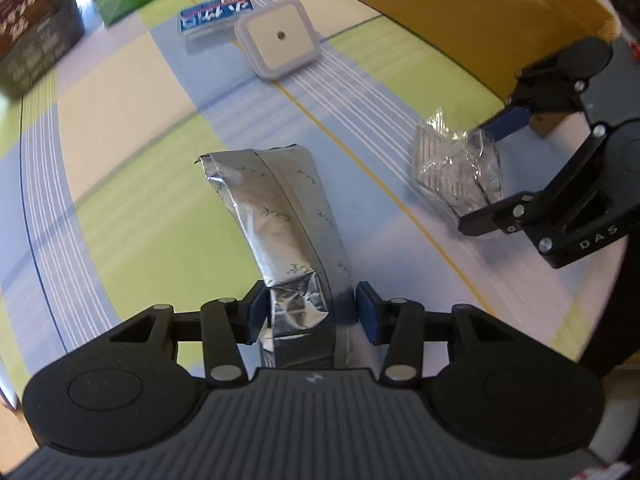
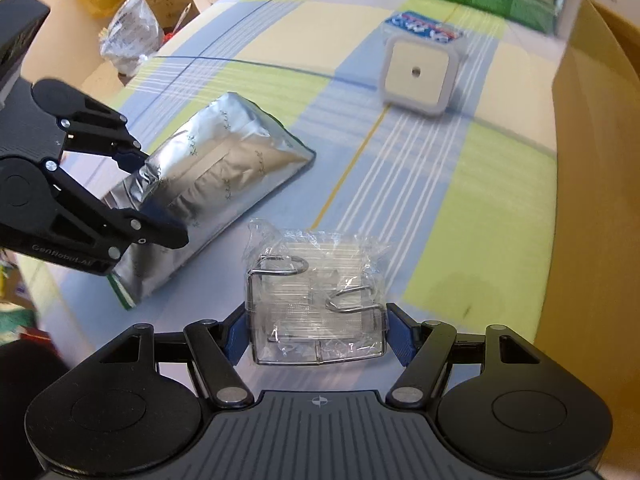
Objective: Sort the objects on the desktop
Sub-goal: 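Grasp the silver foil bag with the left gripper while the right grasps the clear packet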
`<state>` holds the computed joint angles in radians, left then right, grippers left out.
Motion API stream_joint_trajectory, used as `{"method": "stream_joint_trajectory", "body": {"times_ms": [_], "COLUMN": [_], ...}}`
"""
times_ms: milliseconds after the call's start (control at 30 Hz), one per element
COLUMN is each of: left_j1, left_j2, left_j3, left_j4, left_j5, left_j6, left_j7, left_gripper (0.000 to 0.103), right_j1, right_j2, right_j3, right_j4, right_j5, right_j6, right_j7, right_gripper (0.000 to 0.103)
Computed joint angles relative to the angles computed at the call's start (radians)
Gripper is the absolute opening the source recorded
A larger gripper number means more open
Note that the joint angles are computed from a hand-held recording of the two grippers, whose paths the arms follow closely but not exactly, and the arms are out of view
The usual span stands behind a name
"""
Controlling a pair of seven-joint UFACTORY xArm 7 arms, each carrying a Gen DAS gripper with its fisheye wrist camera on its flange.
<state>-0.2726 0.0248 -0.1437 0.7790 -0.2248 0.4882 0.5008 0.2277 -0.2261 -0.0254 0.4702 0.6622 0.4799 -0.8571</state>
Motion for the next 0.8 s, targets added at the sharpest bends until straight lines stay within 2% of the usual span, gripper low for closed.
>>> {"method": "stream_joint_trajectory", "body": {"times_ms": [100,167,300,433,600,667,800], "left_j1": [-0.001,0.000,0.005,0.005,-0.010,-0.011,-0.009], "left_j2": [-0.032,-0.032,0.005,0.064,0.098,0.095,0.073], "left_j3": [0.003,0.007,0.011,0.005,0.002,-0.001,-0.005], "left_j4": [-0.036,-0.038,-0.005,0.049,0.081,0.079,0.064], "left_j5": [-0.014,-0.013,-0.018,0.025,0.133,0.143,0.150], "left_j6": [-0.005,-0.011,0.006,0.031,0.045,0.044,0.045], "left_j7": [-0.043,-0.076,-0.120,-0.174,-0.256,-0.266,-0.268], "left_gripper": [0.049,0.057,0.059,0.059,0.056,0.045,0.036], "right_j1": [0.007,0.017,0.046,0.080,0.108,0.110,0.105], "right_j2": [-0.049,-0.074,-0.097,-0.094,-0.066,-0.060,-0.072], "right_j3": [0.003,-0.003,-0.020,-0.046,-0.071,-0.074,-0.083], "right_j4": [-0.052,-0.080,-0.119,-0.131,-0.116,-0.111,-0.113], "right_j5": [0.008,0.014,0.028,0.047,0.075,0.087,0.121], "right_j6": [-0.019,-0.039,-0.097,-0.155,-0.188,-0.191,-0.182], "right_j7": [0.018,0.029,0.042,0.034,0.028,0.020,0.018], "right_gripper": [0.066,0.066,0.066,0.066,0.066,0.066,0.066]}}
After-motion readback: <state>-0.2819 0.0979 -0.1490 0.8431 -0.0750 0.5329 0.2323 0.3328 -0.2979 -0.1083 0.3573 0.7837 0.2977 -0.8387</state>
